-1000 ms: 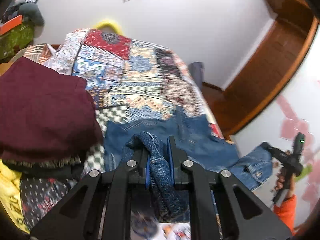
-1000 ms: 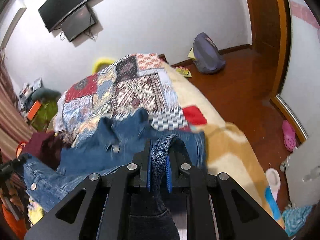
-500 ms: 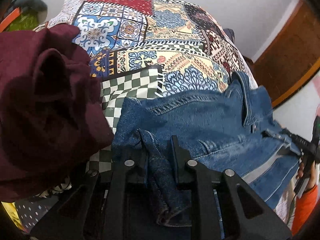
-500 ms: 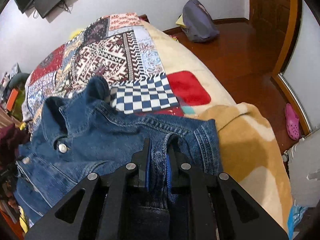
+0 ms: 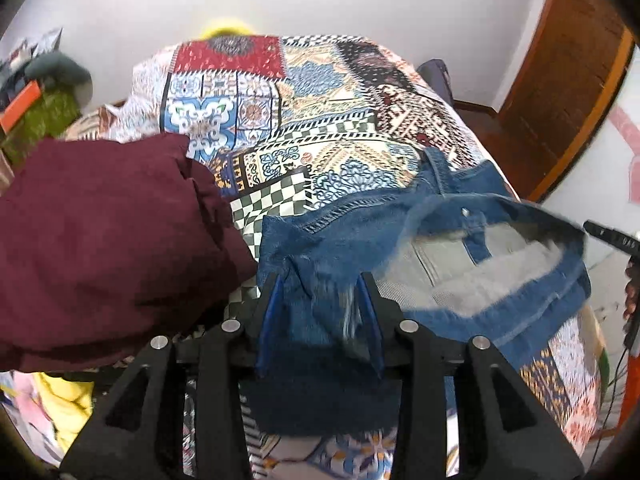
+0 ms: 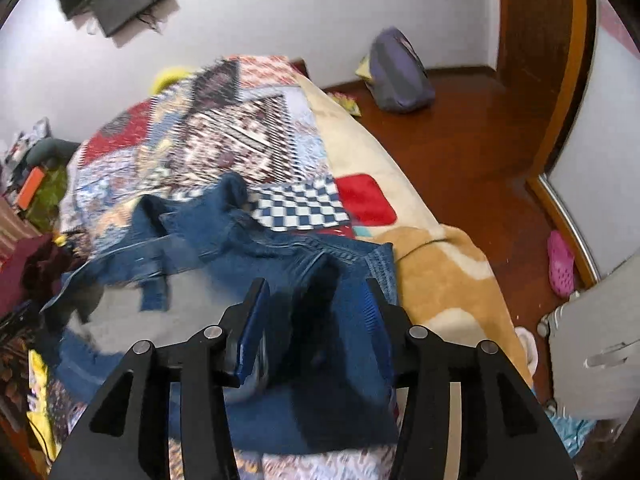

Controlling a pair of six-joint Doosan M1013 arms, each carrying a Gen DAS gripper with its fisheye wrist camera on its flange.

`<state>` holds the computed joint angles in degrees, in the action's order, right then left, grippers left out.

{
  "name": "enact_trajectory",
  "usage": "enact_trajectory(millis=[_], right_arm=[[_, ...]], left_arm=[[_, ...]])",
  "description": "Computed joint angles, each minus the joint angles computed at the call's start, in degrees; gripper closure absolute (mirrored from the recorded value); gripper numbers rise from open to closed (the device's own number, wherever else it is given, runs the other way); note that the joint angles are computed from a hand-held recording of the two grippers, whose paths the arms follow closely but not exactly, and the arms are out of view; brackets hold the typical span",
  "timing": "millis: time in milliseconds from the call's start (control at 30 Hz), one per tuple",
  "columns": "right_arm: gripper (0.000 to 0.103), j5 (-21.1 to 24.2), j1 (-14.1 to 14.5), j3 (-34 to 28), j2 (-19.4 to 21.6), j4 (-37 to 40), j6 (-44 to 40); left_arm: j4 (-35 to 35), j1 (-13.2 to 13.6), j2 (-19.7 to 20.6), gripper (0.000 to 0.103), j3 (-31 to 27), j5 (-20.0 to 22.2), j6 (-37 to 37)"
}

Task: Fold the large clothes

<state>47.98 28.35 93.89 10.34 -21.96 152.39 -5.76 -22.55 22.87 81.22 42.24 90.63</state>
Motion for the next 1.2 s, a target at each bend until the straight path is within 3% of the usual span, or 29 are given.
enact_trajectory(millis=[300,500,600,700,767,867,933,1000,1067,1133,1200], right_arm=[[0.058,-1.0,4.4,-0.5,0.4,4.8,-8.6],[0.058,0.4,5.7,-2.1,3.7,10.7,-17.1],[0.058,1.6,6.4,-3.4,5.5,9.9,-18.8],[0.045,1.5,5.9,-4.9,7.3,10.1,-20.8],[0.044,2.1,4.8,-6.7,9.1,12.8,-24.9],[0.045,7.0,3.0,-12.2,12.9,13.4,-30.5],[0.045,8.9,2.6,-15.1,14.4,8.4,-27.8],[0.045,8.1,2.2,-16.6,14.7,3.0,-22.7],[0.045,7.9,2.1,-17.4,14.3,-3.8,-13.2],[0.045,5.1,2.0,-16.7,13.3,-5.4,-9.6],[0.045,1.9,1.9,-15.7,12.1,-4.1,-8.8]], left_arm=[[-2.3,-2.4,-1.7,0.059,3.0,2.7,6.3],[-2.4,-3.6,0.4,0.055,3.0,6.0,6.2],[-1.3,-4.1,1.4,0.049,3.0,4.7,5.9],[-1.5,-4.1,2.6,0.046,1.9,4.4,6.9],[-1.3,-4.2,3.9,0.044,0.2,4.8,8.8],[1.7,-4.5,7.1,0.044,-4.6,7.1,10.3],[6.1,-4.3,9.5,0.044,-8.9,7.8,7.5],[6.2,-3.6,11.1,0.044,-12.2,8.4,4.9],[10.2,-3.2,12.2,0.044,-15.3,7.9,-3.0],[11.4,-2.6,11.8,0.044,-15.9,6.2,-6.2],[8.1,-1.8,10.7,0.044,-15.2,4.9,-5.5]])
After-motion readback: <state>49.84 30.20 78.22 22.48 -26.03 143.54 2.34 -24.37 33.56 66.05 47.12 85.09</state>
